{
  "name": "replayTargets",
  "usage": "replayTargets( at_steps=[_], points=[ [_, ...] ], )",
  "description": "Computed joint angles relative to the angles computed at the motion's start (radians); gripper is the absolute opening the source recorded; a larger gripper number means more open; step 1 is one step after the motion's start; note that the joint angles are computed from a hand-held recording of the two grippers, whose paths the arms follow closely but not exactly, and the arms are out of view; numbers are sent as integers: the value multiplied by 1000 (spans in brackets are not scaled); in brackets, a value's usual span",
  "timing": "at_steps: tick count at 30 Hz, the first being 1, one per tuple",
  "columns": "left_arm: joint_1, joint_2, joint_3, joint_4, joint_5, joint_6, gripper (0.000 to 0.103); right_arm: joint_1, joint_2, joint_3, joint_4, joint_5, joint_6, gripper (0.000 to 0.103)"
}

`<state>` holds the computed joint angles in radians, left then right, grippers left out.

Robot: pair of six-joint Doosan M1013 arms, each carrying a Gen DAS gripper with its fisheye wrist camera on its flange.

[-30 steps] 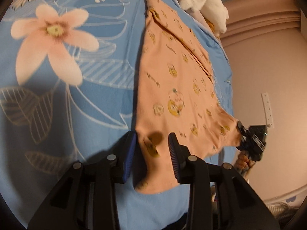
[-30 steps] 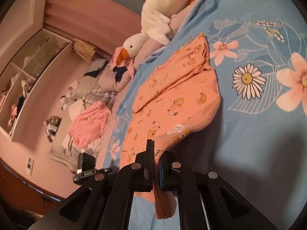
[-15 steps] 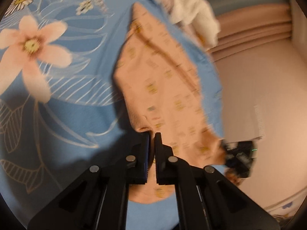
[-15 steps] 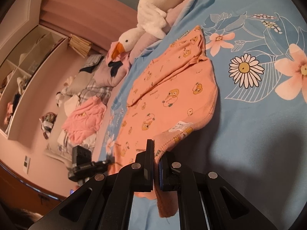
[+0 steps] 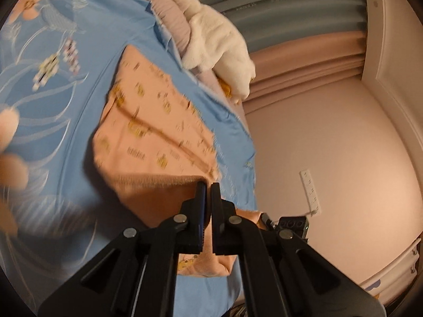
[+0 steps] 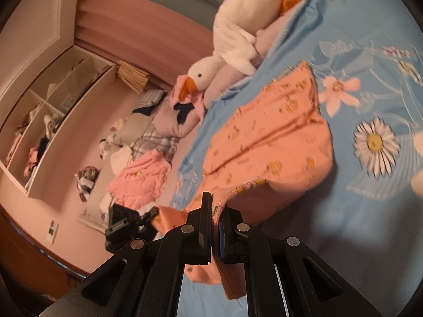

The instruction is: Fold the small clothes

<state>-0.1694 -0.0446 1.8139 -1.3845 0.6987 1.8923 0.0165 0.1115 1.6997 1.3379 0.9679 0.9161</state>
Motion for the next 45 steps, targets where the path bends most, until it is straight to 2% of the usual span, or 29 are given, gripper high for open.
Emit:
replayTargets(
  at_steps=[3,8,11,14,16,18,21,22,23,26,27,28,29,31,33,36,38,42,45],
  points=[
    [16,27,-39,-18,-12,13,0,-5,21,-28,50,-7,-20,8],
    [45,87,-113,-12,-37,-5,0,-3,77,-100,90,-89,5,8],
    [54,137,-172,61,-58,-57,0,3,122,-152,63,-137,68,8],
    [55,181,-221,196,-76,-158,0,12,165,-204,-30,-205,191,8],
    [53,217,-260,348,-81,-290,0,18,197,-239,-116,-241,301,8],
    [49,252,-294,496,-74,-426,0,26,230,-279,-262,-273,459,8],
    [46,296,-340,673,-21,-587,0,26,273,-326,-405,-248,610,8],
    [47,302,-346,693,-6,-600,0,26,282,-339,-451,-228,654,16],
    [49,302,-344,688,-1,-584,0,24,284,-343,-466,-216,663,19],
    [55,286,-325,655,-1,-513,5,13,259,-316,-422,-216,551,25],
    [59,276,-316,637,0,-483,8,9,246,-304,-413,-221,515,32],
    [64,267,-305,602,7,-448,14,4,236,-294,-396,-220,482,39],
    [73,259,-292,543,17,-399,19,-1,228,-286,-381,-212,461,41],
    [77,242,-272,498,19,-361,37,-10,221,-283,-363,-173,432,42],
    [73,235,-268,477,23,-340,39,-8,216,-283,-384,-149,421,42],
    [66,240,-278,480,51,-345,37,12,229,-310,-491,-118,479,41],
    [61,246,-288,480,66,-340,37,24,234,-318,-515,-122,489,41],
    [51,261,-308,536,79,-386,37,39,247,-348,-577,-102,510,33],
    [54,273,-313,540,85,-408,37,56,264,-388,-670,-65,526,12]
  ],
)
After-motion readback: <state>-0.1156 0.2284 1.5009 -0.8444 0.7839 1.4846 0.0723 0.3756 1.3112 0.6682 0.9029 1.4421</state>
